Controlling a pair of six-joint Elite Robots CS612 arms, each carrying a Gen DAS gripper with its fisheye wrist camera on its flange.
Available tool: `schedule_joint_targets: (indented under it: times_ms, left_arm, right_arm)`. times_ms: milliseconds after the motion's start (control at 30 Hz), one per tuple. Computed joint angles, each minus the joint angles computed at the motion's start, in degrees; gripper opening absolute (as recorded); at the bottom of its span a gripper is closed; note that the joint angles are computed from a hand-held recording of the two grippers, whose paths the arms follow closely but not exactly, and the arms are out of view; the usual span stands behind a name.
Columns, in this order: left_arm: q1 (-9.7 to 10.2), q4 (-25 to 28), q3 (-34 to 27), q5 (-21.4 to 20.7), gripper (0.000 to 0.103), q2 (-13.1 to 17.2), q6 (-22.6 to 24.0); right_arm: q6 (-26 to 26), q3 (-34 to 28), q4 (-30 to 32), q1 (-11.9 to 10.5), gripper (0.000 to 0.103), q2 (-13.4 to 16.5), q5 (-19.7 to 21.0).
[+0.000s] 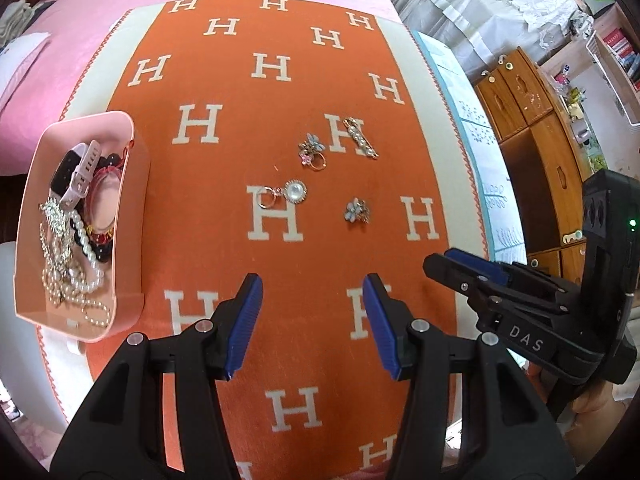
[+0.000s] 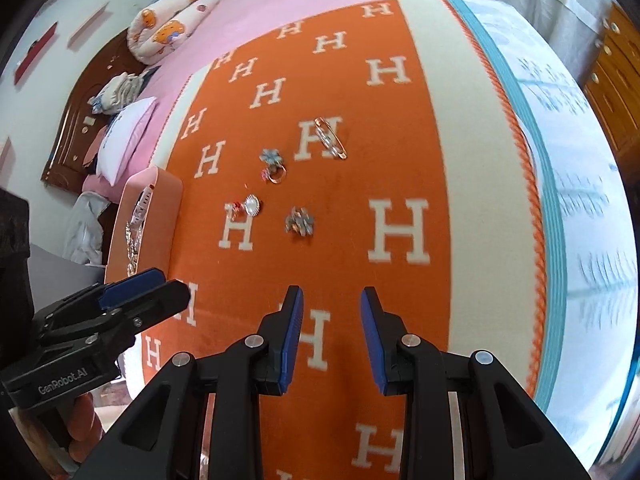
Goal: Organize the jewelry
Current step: 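Grasp the grey flower brooch with the right tool, then grasp the blue flower ring with the left tool while the right tool holds the brooch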
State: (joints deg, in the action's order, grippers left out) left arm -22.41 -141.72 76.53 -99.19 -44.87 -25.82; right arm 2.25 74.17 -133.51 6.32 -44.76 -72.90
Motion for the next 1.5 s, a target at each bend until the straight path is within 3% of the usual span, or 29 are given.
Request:
schedule_joint_targets:
  times_ms: [67,200,400,467,633,800,867,933,1167,1333,1500]
  left_arm:
    - [0.24,0.66,-0.82,-0.05,0.049,0.6,-0.67]
    - [0.6,1.52,-1.56,-0.48,0.049,1.25,-1.69]
    - [0.9,2.5,-1.93,-0.86,0.049,1.89,-2.35]
    - [1.01,2.71,-2.21,-0.9,0.049,2.11,-2.65]
    - [1.29,2.72,-2.66,-0.64,0.049,2.47,-3.36]
    - [1.58,2.77,-3.34,-0.59,0.049,3.04,-4.41]
    - [1.59,2.85,-3.83,-0.44,0.049,3.34,-4.35]
    - [1.59,3.06,-4.63,-0.27,0.049,3.79,-4.18]
    - [1.26,4.51,-9.64,0.6,0.049,6.25,-2.27]
    - [1.08,7.82,-16.19,1.57,0.049,9.57,-0.43]
    - [0.76,15.9,-25.18,3.24,0.049,14.15,6.44]
  right_arm:
    - [-2.48,-1.05,-1.15,0.24,0.03,0.99,0.31]
    - [-12.85,-2.81,-5.2,1.07,0.03,3.3,0.88]
    - [-23.06,-5.73,-4.96,2.17,0.03,6.07,-1.16]
    - [-25.38,-6.5,-5.08,2.53,0.03,6.86,-2.7]
    - [-27.7,-7.63,-6.32,2.46,0.03,8.23,-1.54]
    - [-28.1,-9.25,-6.0,2.36,0.029,9.31,-0.14]
    - [-27.83,-9.96,-6.38,2.51,0.02,9.83,-0.77]
    - [-27.38,-10.1,-6.33,2.53,0.02,9.86,-0.68]
    - [-22.08,-8.87,-6.85,2.01,0.02,9.09,-0.89]
    - [-16.22,-6.84,-7.53,1.06,0.02,8.02,0.79]
    - [-13.92,-4.69,-9.12,0.52,0.02,7.13,1.55]
